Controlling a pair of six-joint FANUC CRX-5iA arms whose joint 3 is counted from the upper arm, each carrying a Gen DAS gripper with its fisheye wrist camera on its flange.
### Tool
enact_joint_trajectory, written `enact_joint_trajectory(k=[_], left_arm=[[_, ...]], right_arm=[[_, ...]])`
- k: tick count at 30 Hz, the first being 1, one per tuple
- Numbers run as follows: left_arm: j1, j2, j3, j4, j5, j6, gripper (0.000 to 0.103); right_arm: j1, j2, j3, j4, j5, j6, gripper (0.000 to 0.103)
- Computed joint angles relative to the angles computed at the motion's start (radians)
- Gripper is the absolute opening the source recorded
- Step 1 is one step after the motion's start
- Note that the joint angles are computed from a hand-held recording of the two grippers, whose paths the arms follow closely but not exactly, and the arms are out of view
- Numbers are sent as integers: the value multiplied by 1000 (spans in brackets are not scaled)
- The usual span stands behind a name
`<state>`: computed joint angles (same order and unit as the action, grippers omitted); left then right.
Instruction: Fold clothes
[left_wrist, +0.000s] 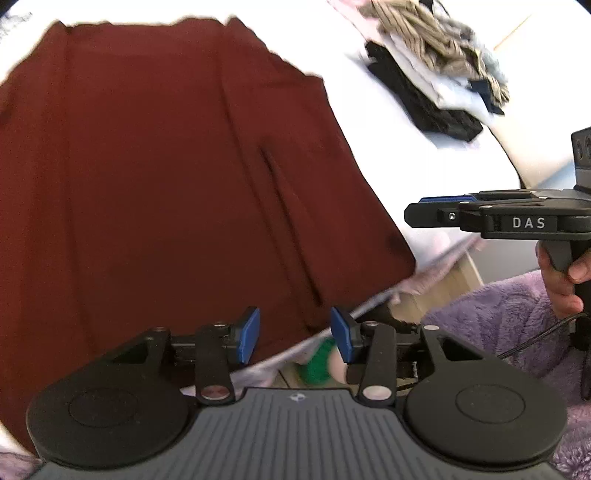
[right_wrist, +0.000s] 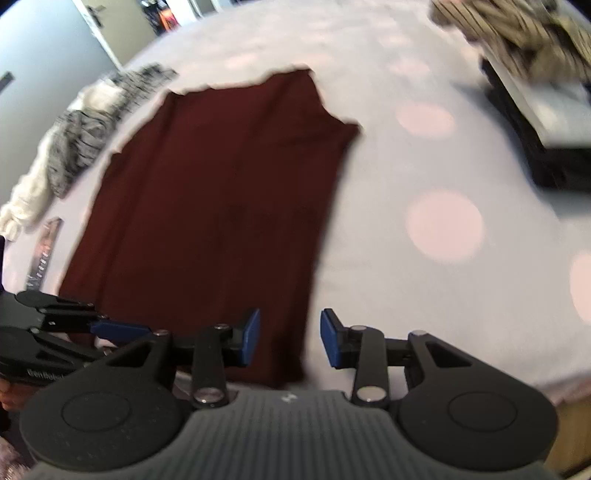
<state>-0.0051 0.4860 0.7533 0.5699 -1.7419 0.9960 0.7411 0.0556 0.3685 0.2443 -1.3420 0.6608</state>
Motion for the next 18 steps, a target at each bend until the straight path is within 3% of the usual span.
enact_joint_trajectory(k=[5,9,13,18], left_arm=[[53,-23,9,-15,3,-33,40],[95,-13,49,-54,-19,-78,35],[107,19,134,-121,-61,-143,30],[108,73,245,-172,-131,-231,29]], right_arm=[[31,49,62,-34,94,126,40],[40,92,121,-168,142,256,40],[46,168,210,-311,90,369,40],[75,252,284,-379,46,439,39]])
